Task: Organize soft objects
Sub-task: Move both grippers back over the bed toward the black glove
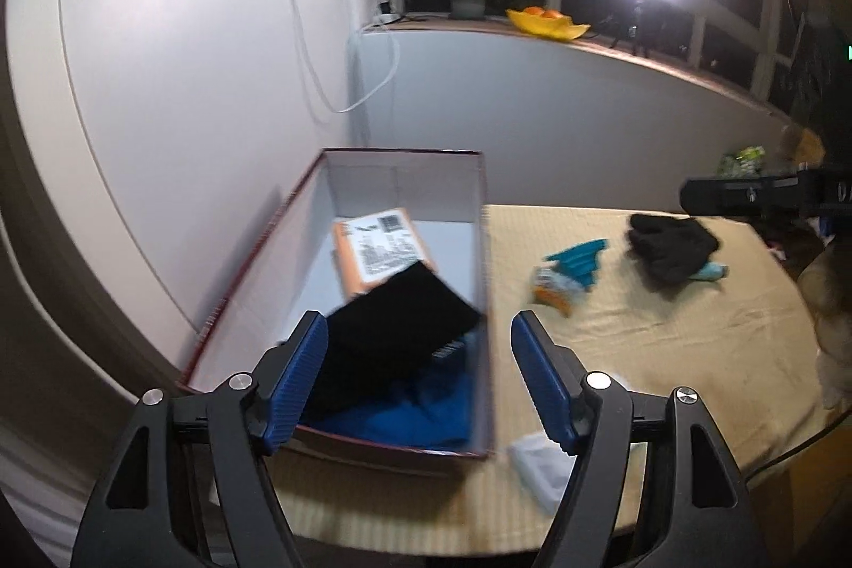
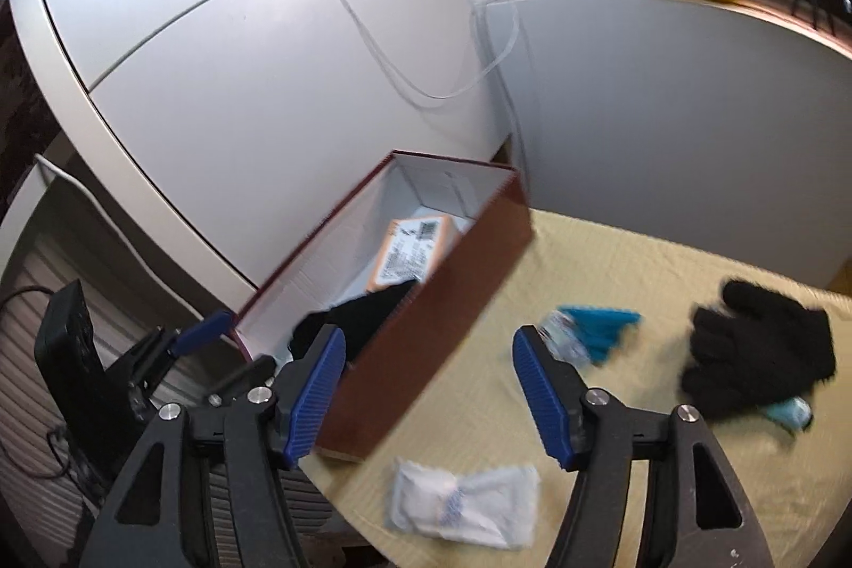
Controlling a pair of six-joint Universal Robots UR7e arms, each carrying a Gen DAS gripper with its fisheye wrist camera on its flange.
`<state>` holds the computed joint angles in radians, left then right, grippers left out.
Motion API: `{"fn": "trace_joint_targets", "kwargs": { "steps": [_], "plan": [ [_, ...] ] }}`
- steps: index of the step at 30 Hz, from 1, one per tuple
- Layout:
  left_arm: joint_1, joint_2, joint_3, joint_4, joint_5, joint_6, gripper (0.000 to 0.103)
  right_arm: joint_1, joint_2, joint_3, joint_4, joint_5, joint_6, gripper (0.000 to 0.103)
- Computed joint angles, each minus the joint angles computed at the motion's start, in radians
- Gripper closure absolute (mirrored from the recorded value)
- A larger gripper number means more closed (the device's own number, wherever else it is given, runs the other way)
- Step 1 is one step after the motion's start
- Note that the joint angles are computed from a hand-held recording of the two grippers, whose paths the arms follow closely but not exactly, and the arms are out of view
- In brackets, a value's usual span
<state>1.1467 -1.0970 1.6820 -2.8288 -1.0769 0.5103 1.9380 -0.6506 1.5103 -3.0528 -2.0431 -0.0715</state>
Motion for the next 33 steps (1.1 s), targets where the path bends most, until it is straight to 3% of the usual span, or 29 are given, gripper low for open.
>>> {"fn": "trace_joint_targets", "kwargs": {
  "steps": [10,17,25,33],
  "plan": [
    [-0.057,-0.035,0.073,0.051,-0.133,-0.049,0.032,-0.062,-0.249,0.392,-0.326,-0.079,0.047,0.04],
    [-0.095,0.022,0.065,0.093,-0.194,-0.095,0.032,-0.124,-0.376,0.554,-0.481,-0.101,0.075,0.04],
    [-0.132,0.127,0.018,0.131,-0.21,-0.154,0.032,-0.207,-0.439,0.586,-0.478,-0.071,0.048,0.037],
    [-0.117,0.248,-0.093,0.205,-0.244,-0.316,0.032,-0.296,-0.459,0.529,-0.329,0.009,0.06,0.037]
  ]
}}
